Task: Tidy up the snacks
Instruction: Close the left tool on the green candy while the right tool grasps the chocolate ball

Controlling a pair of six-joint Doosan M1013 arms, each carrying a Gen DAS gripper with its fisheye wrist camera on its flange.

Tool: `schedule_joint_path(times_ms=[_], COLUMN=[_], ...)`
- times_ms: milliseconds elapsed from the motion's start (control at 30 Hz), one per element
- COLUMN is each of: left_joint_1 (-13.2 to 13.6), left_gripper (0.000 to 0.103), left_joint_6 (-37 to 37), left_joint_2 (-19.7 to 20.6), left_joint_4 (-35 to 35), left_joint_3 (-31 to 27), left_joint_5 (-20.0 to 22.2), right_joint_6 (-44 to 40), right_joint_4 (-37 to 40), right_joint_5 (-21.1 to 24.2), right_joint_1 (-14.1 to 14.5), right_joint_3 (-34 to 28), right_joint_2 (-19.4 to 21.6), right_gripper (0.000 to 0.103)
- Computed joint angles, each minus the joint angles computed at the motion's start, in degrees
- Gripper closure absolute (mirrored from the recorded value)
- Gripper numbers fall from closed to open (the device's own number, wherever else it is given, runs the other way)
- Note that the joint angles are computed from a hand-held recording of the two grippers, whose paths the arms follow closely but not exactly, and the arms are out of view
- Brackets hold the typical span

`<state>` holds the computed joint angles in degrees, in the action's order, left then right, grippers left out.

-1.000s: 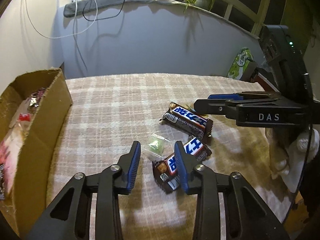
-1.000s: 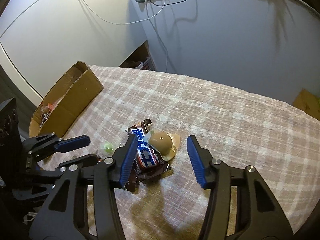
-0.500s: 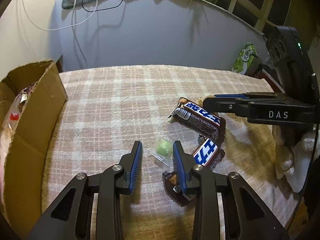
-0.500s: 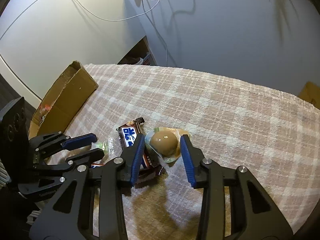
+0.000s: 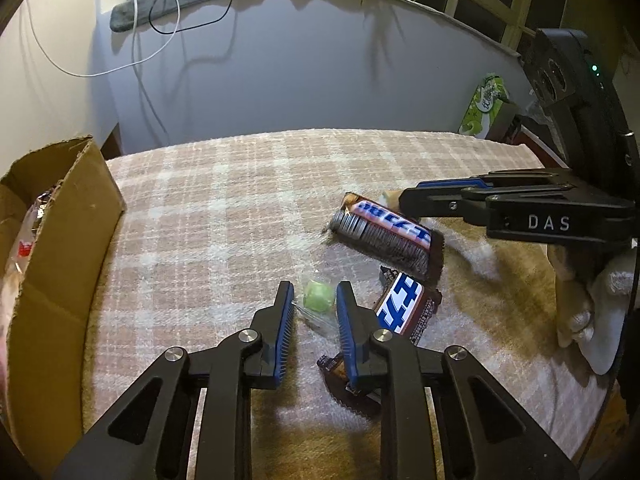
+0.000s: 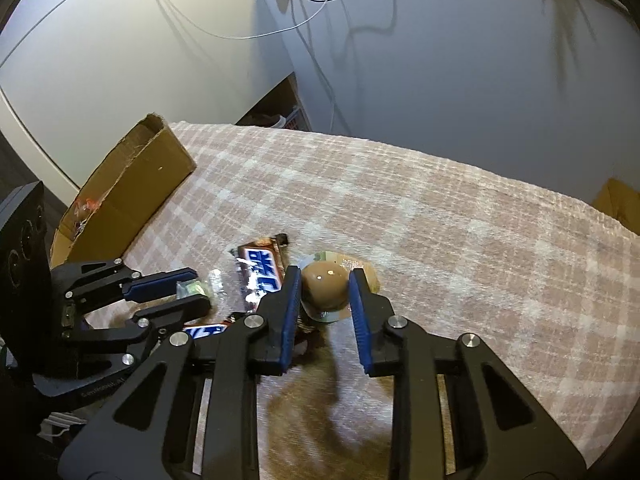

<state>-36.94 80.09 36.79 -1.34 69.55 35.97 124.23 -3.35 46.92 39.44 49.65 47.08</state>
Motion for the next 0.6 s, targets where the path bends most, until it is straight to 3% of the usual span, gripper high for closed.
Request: schedule_joint_path(times_ms=[167,433,600], left_joint_1=[0.05,0.0,-0.02], left_gripper=[0.083,0.083,0.083], left_joint_6=[-0.13,-0.84,-0.96], left_joint_2=[-0.13,-0.38,-0.78], left_joint_4=[0.09,0.24,0.2], left_joint_3=[0.23,0.63,1.28], left_joint_5=[-0.13,-0.4,-0.96], right_joint_6=[0.67,-1.62,-0.79], right_joint_4=[-1.34,-10.11,-10.4], right_joint_5=[-0.4,6.4,5.66], right_joint_1=[0.01,2.1,2.07], right_joint_3=[1.32,-2.79,-2.14], right_joint_2=[-0.71,1.55,1.19], right_gripper=[0.078,0.074,0.075])
